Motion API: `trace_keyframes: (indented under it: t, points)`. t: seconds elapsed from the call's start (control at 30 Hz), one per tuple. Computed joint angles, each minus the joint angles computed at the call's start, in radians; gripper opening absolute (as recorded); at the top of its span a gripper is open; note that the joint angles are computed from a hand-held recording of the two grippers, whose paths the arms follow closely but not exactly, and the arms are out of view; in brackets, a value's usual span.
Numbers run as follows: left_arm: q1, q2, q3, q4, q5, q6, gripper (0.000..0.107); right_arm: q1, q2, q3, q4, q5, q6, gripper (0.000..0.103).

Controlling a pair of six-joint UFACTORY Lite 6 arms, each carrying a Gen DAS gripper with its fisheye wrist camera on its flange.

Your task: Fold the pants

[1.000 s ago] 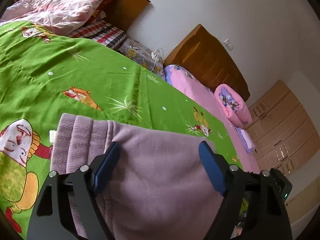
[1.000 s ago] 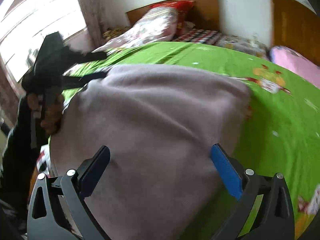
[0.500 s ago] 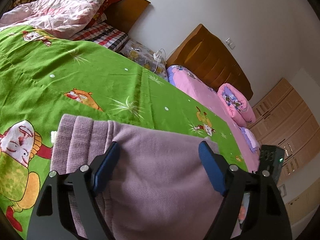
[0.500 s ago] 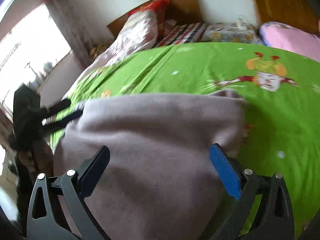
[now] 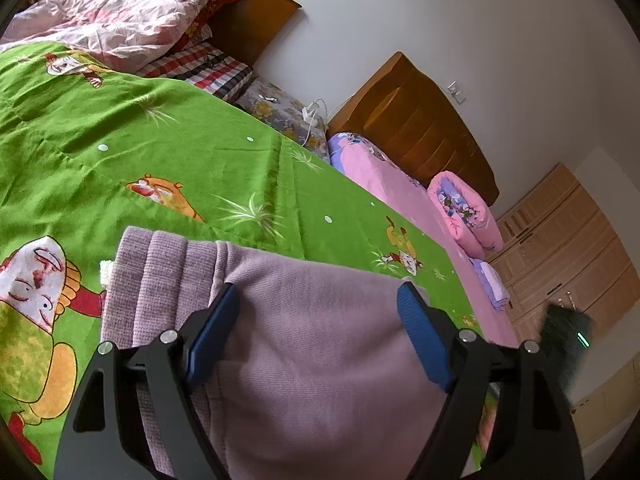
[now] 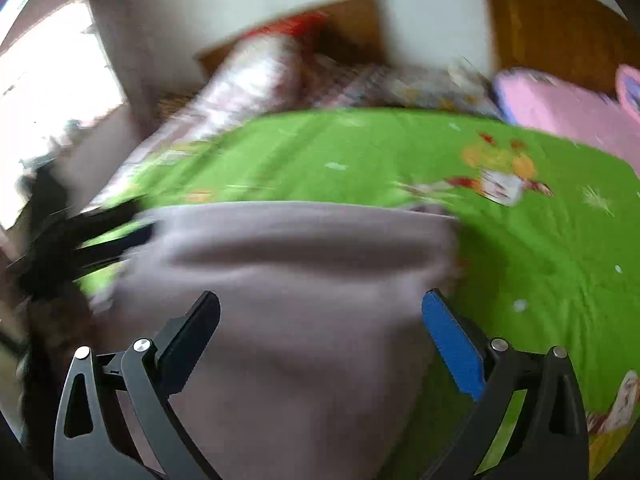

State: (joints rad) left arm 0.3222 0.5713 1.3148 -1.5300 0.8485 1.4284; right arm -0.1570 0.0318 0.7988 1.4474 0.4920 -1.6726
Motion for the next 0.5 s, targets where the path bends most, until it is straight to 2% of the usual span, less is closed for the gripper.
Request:
trace_keyframes:
  t: [0.03, 0.1, 0.17, 0.23, 0.27, 0.33, 0.4, 0.43, 0.5]
  points:
    - [0.003, 0.002, 0.001, 0.001, 0.005, 0.000, 0.081, 0.024, -0.067, -0.061, 0.006, -0.001, -0.032, 0.098]
    - [0.007, 0.002, 0.001, 0.004, 0.006, 0.002, 0.081, 0.064, -0.149, -0.152, -0.103, 0.038, 0.023, 0.098]
    - [0.006, 0.001, 0.000, 0.006, -0.001, 0.004, 0.081, 0.090, -0.165, -0.217, -0.148, -0.014, 0.036, 0.098]
    - [0.005, -0.002, -0.003, 0.004, -0.003, 0.007, 0.081, 0.041, -0.189, -0.279, -0.111, -0.008, -0.054, 0.098]
    - [0.005, -0.003, -0.005, 0.005, -0.003, 0.007, 0.081, 0.008, -0.226, -0.308, -0.110, 0.010, -0.058, 0.098]
    - [0.006, -0.004, -0.007, 0.003, -0.002, 0.009, 0.081, -0.035, -0.340, -0.375, -0.133, -0.020, 0.024, 0.098]
    - [0.006, -0.007, -0.010, 0.000, -0.001, 0.012, 0.081, -0.074, -0.444, -0.444, -0.108, 0.036, -0.011, 0.098]
    - [0.007, -0.014, -0.019, -0.009, -0.001, 0.021, 0.081, -0.091, -0.459, -0.471, -0.072, 0.082, -0.074, 0.098]
    - [0.009, -0.061, -0.071, -0.043, -0.009, 0.061, 0.081, -0.066, -0.388, -0.473, -0.015, 0.052, -0.157, 0.099]
